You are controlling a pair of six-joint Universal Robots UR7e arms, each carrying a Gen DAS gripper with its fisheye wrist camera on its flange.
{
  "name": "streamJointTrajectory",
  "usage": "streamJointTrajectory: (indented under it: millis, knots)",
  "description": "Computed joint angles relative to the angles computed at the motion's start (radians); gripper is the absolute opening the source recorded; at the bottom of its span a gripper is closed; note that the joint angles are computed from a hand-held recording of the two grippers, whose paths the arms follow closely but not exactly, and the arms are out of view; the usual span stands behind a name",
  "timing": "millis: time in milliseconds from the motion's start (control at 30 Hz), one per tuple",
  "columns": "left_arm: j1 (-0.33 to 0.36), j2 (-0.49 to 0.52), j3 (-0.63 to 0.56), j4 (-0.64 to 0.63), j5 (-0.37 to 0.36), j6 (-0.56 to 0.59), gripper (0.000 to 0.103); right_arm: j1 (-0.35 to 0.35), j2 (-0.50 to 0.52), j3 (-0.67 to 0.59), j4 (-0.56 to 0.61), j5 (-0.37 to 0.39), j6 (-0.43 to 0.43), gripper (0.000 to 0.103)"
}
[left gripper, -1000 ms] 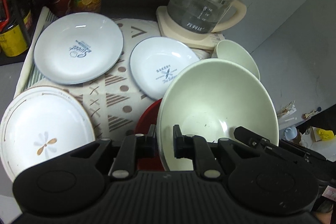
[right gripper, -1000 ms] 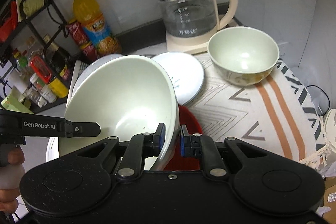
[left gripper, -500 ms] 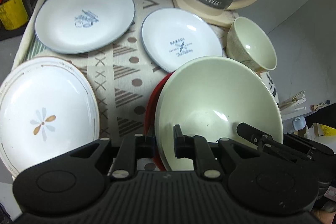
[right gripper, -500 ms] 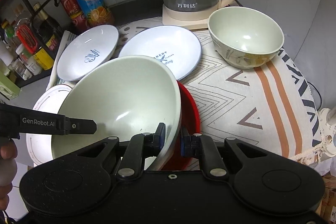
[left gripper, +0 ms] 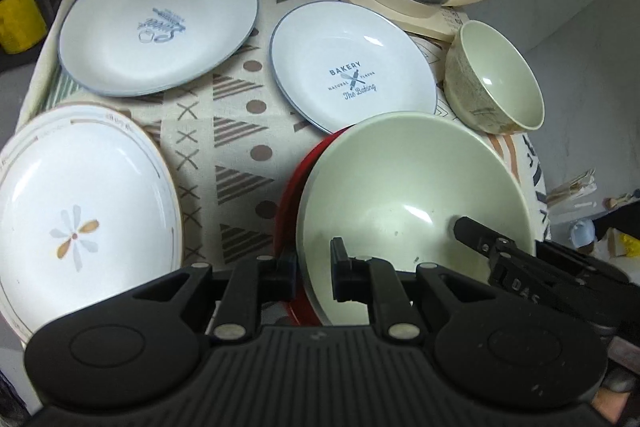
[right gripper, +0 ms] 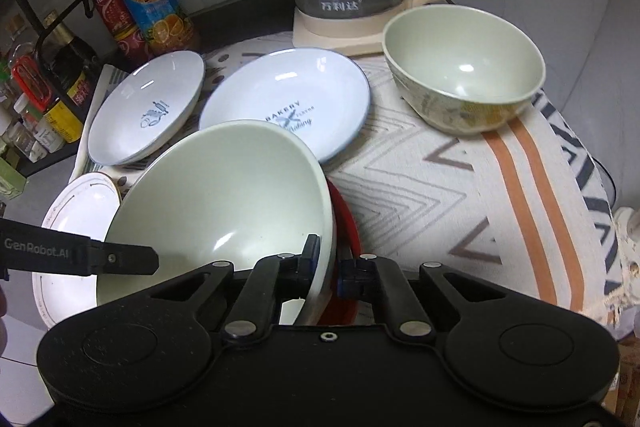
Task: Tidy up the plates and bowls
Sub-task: 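Lift the pale green bowl with both grippers and carry it over the red bowl, then lower the pale green bowl into the red bowl and open both grippers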
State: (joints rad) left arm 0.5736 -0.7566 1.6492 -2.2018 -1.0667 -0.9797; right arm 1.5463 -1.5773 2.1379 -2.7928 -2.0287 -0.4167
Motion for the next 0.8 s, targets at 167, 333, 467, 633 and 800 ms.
streamJointTrajectory:
  millis: [167,333,467,633,800]
  knots:
    - [-0.002,-0.005,-0.013,0.03,0.006,-0.009,0.012,-0.005,0.012,-0.015,0.005,0.017,0.0,0.006]
    - [-0.003,-0.007,-0.045,0.082,0.007,-0.055,0.012,-0.017,0.014,-0.019,0.003,0.05,-0.015,0.006]
    - [-0.009,-0.014,-0.042,0.097,0.024,-0.084,0.017,-0.014,0.027,-0.022,-0.012,0.047,-0.028,0.008]
    - [-0.008,-0.014,-0.051,0.135,0.037,-0.1,0.023,-0.007,0.042,-0.034,-0.004,0.041,-0.043,0.008]
    - [-0.022,-0.021,-0.039,0.144,0.072,-0.133,0.027,-0.003,0.037,-0.052,0.05,0.042,-0.044,0.016]
